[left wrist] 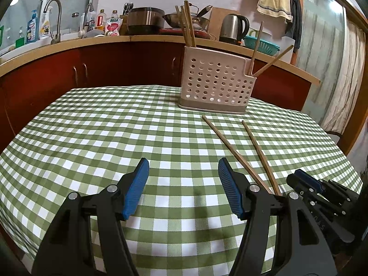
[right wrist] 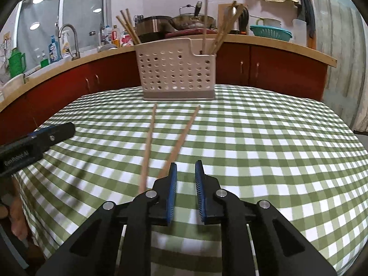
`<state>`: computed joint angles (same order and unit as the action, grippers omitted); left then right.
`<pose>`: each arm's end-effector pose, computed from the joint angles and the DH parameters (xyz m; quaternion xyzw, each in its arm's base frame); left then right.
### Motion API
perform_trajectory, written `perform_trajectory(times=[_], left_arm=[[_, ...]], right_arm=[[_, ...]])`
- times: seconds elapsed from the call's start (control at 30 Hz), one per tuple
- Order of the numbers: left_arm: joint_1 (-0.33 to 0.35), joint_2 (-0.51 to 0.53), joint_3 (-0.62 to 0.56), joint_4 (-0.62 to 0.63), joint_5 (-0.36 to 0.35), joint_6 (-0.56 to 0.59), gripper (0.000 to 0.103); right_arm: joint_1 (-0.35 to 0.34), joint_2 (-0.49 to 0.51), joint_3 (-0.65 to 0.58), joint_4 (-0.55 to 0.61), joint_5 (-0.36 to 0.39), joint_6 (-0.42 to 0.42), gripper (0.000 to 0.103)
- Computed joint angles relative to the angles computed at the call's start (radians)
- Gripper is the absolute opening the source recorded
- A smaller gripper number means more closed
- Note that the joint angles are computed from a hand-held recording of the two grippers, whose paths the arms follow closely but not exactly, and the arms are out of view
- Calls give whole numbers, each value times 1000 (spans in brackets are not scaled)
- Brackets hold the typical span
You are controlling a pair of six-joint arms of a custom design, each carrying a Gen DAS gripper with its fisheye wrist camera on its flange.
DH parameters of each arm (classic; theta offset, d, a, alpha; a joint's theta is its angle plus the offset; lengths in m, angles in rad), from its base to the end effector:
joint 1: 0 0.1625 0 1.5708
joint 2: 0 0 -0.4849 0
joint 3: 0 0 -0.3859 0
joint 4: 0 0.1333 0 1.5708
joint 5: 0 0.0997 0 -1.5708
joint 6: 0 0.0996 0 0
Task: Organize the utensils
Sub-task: 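Close the right gripper on a chopstick while the left gripper approaches another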
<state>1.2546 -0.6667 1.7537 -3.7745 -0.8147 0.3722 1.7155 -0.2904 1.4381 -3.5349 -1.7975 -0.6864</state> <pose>-0.0165 -0.6989 0.1786 0.0819 0.8080 -0.4834 0.3267 0.2196 -0.7381 -0.0443 0.3271 -0.8525 0.3523 0.2056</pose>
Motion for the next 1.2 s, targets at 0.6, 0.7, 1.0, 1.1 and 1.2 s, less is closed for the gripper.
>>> perform_trajectory(times=[0.6,0.7,1.0,1.1,1.2], left_arm=[[8,-9,8,19,-11,-27,61],[5,-7,9,35,-19,-40,61],[-17,22,-5,101,-41,-55,61],[-25,36,-21,148,-55,-79,61],[-33,56,-38,176,-64,-86,61]], right_arm=[[17,21,-22,59,-40,-29,17],[9,10,-9,54,-38,-26,17],[-16,-21,24,14,-37,-10,7],[-26,-31,32,1,-27,-1,7],[-35,-41,42,-6,-13,11,7]])
